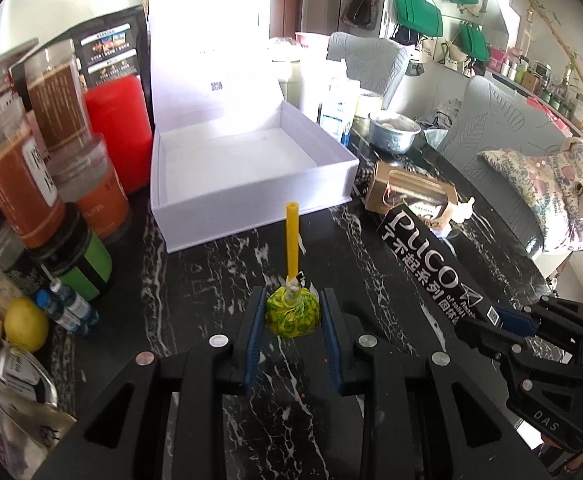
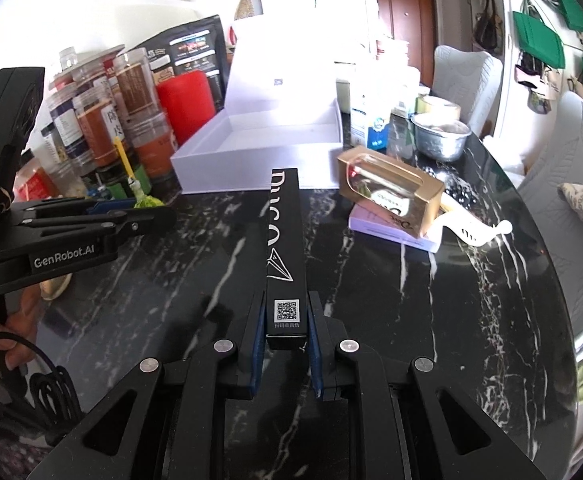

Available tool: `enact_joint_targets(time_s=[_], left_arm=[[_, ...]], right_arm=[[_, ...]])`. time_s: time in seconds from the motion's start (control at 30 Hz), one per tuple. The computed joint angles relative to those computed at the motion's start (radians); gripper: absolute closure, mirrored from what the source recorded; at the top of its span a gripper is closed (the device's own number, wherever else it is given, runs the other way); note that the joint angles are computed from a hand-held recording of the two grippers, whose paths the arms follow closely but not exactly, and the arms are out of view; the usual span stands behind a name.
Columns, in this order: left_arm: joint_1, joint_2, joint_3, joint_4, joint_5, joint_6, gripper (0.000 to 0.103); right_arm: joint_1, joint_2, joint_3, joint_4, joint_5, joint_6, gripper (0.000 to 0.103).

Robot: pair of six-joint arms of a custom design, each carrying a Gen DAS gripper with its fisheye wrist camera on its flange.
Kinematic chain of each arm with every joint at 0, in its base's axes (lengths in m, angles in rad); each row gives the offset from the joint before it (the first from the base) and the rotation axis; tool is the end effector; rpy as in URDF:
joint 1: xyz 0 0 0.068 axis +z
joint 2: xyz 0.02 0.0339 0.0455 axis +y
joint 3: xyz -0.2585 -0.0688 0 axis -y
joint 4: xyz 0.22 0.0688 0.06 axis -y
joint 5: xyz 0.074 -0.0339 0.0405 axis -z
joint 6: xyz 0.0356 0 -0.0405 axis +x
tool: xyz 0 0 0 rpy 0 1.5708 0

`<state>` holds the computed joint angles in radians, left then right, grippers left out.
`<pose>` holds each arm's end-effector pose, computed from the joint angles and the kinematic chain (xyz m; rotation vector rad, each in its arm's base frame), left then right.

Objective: Organize rigid objects
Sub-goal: 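Carry the lollipop and PUCO box with both tools into the open white box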

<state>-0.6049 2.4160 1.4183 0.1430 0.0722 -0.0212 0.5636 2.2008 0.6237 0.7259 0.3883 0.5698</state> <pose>0.3728 -0.2608 0.0501 0.7386 2.3433 -0.3675 0.2620 0.1496 0.0216 0.1800 2.3353 0.0842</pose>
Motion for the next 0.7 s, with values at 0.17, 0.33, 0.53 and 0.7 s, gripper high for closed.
enact_joint_targets(time_s=[0.17, 0.33, 0.53, 0.7], left_arm=[[0.006, -0.012, 0.027, -0.023, 0.014, 0.012, 0.076], [0.015, -0.011, 0.075, -0.047, 0.029, 0.018, 0.076], [0.015, -0.012, 0.138, -0.050, 0.007, 0.015, 0.076], [0.015, 0.027, 0.252, -0.107, -0.026, 0.020, 0.076]], right_arm=[[0.007, -0.037, 0.018, -0.037, 0.000, -0.014, 0.085], [-0.006, -0.067, 0.052, -0.078, -0.012, -0.046, 0.085], [-0.037, -0.104, 0.105, -0.119, -0.019, -0.131, 0.085], [-0.077, -0.116, 0.162, -0.168, -0.049, -0.177, 0.085]])
